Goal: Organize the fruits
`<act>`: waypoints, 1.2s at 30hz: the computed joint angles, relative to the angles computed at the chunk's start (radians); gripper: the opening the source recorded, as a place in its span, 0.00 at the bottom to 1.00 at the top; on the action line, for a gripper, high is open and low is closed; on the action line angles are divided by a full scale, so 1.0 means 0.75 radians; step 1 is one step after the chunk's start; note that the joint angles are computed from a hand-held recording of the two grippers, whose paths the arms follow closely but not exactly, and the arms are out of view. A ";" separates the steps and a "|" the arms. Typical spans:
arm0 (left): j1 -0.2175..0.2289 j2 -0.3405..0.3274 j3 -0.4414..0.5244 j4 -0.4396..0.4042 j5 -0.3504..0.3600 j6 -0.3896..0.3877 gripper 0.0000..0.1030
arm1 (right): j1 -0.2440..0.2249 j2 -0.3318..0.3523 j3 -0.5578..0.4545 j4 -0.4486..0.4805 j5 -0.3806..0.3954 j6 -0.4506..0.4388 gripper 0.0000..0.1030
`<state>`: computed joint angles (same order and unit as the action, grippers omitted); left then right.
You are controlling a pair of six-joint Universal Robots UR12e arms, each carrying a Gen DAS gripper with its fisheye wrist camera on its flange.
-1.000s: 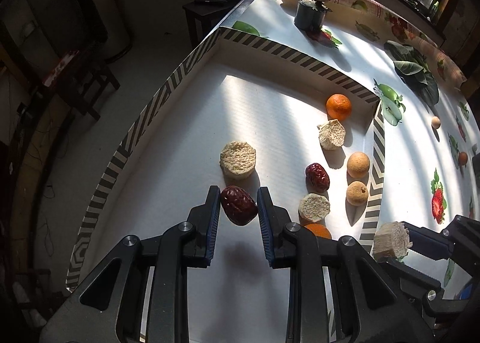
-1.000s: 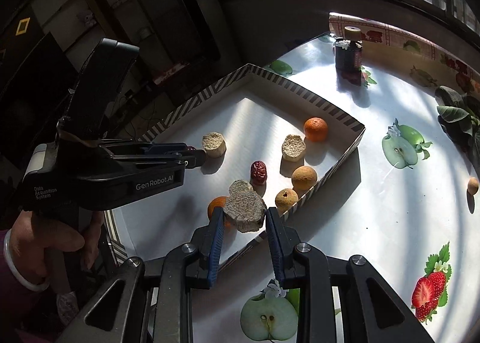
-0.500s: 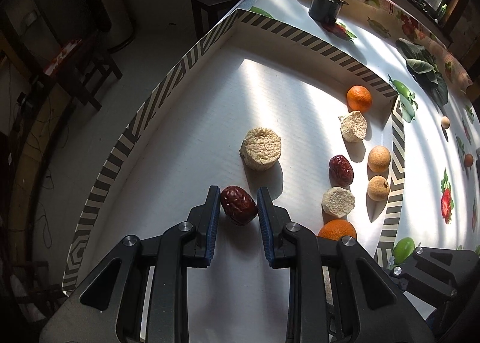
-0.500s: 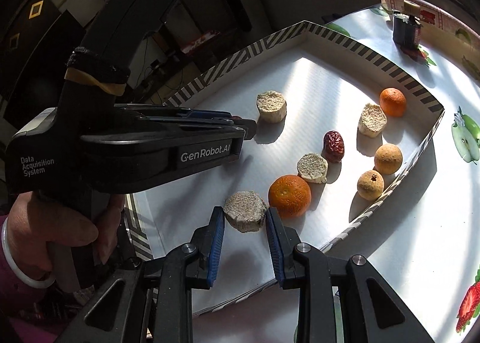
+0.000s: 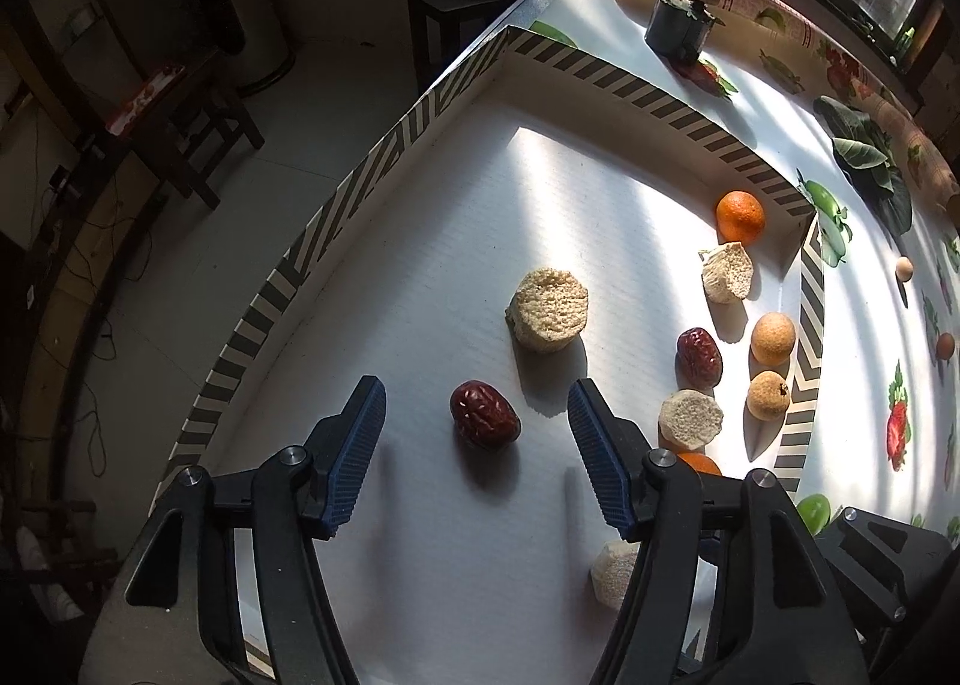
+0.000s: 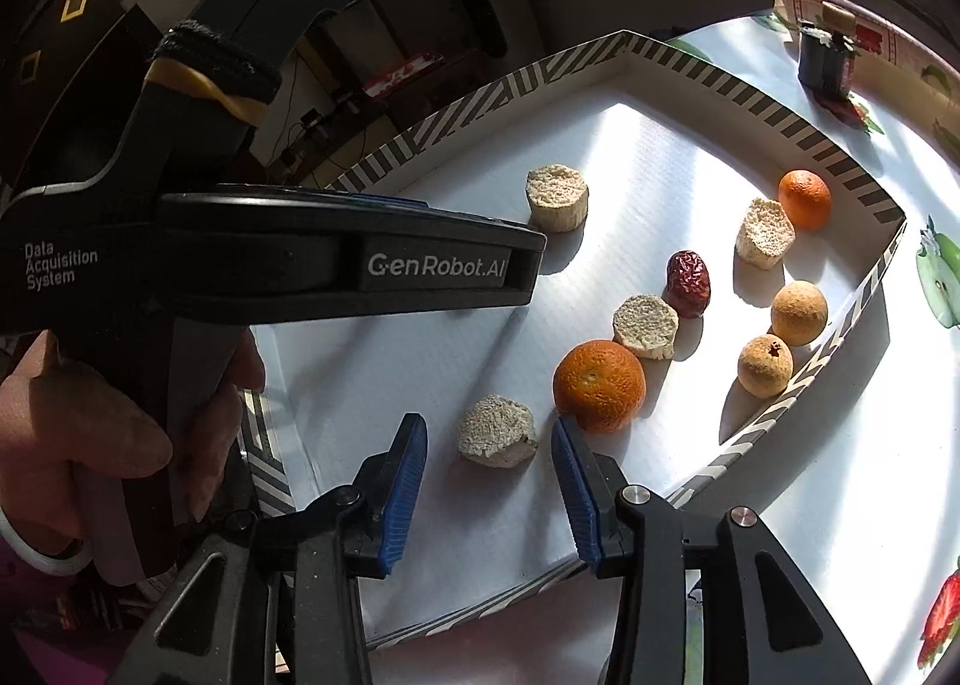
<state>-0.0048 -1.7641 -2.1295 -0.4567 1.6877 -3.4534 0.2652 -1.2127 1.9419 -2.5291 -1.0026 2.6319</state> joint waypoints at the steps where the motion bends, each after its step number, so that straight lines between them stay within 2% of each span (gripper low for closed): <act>1: -0.004 0.000 0.005 -0.002 0.007 0.002 0.62 | -0.008 -0.008 0.006 -0.010 0.005 0.009 0.40; 5: -0.013 0.012 0.005 0.025 -0.020 0.024 0.62 | -0.055 -0.039 0.034 -0.072 0.041 0.058 0.41; 9: 0.010 0.039 -0.010 0.041 -0.150 0.043 0.62 | -0.110 -0.066 0.064 -0.145 0.058 0.115 0.44; 12: 0.026 0.062 -0.019 0.025 -0.201 0.059 0.62 | -0.144 -0.086 0.084 -0.177 0.067 0.169 0.45; 19: 0.006 0.094 -0.027 -0.023 -0.140 0.098 0.62 | -0.219 -0.115 0.121 -0.240 0.066 0.250 0.45; 26: -0.099 0.047 0.026 0.006 -0.060 0.090 0.62 | -0.293 -0.129 0.146 -0.271 -0.002 0.304 0.45; 36: -0.251 -0.101 0.204 0.002 -0.146 0.131 0.62 | -0.386 -0.144 0.181 -0.336 -0.136 0.383 0.45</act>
